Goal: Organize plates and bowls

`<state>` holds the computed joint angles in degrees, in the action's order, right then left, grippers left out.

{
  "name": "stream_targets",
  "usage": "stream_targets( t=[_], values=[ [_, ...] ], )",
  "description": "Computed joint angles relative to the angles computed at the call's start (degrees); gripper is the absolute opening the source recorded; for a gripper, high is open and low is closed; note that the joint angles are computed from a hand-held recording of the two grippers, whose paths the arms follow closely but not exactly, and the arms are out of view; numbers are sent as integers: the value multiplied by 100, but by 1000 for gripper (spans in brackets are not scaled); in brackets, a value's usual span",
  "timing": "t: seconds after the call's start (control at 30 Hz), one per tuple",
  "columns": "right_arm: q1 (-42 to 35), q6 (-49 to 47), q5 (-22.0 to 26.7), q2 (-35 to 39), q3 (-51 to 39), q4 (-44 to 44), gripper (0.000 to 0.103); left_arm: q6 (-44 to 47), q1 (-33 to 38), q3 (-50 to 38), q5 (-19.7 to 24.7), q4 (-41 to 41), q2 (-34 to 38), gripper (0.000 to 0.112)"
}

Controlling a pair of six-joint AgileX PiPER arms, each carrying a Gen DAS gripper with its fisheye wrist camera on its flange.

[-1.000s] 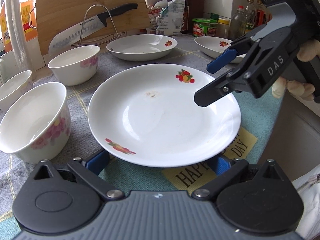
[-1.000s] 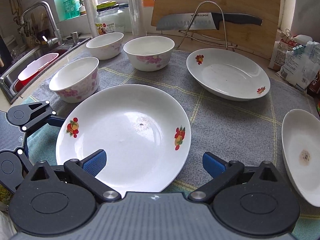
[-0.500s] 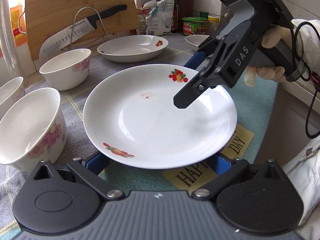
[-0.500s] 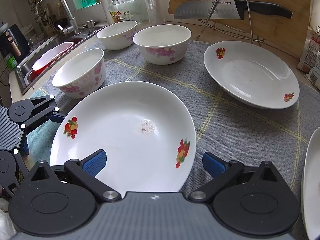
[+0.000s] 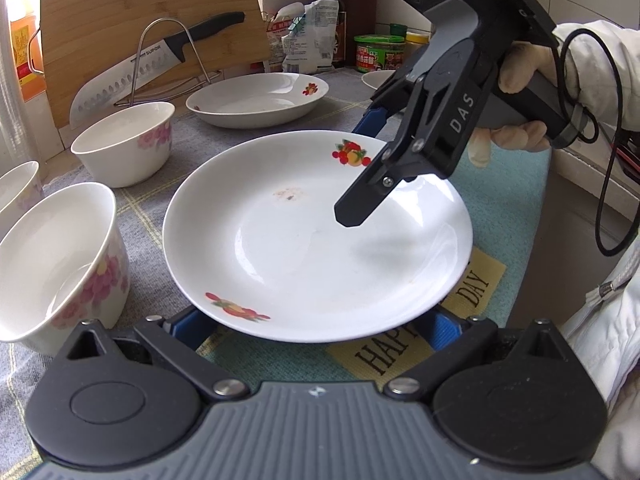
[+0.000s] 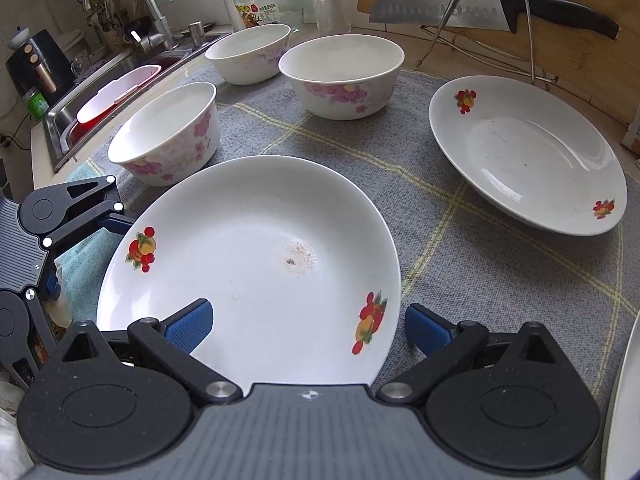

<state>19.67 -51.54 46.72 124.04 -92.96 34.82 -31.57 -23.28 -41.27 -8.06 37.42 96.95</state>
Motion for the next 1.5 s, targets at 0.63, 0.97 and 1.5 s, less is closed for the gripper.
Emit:
stream_targets(
  t=[0.63,0.97,1.5],
  values=[
    [-152,571,1208,565,-1082,221,103,-1343,135,-97,-57,1510,40,102],
    [-166,1288,1888,999,-1942,126,103,-1446,181,-95,-117,1613,47,100],
    [-129,1336,2125,1055,-2144,-69,103,-4037,184,-294,29,4194,13,99]
  ],
)
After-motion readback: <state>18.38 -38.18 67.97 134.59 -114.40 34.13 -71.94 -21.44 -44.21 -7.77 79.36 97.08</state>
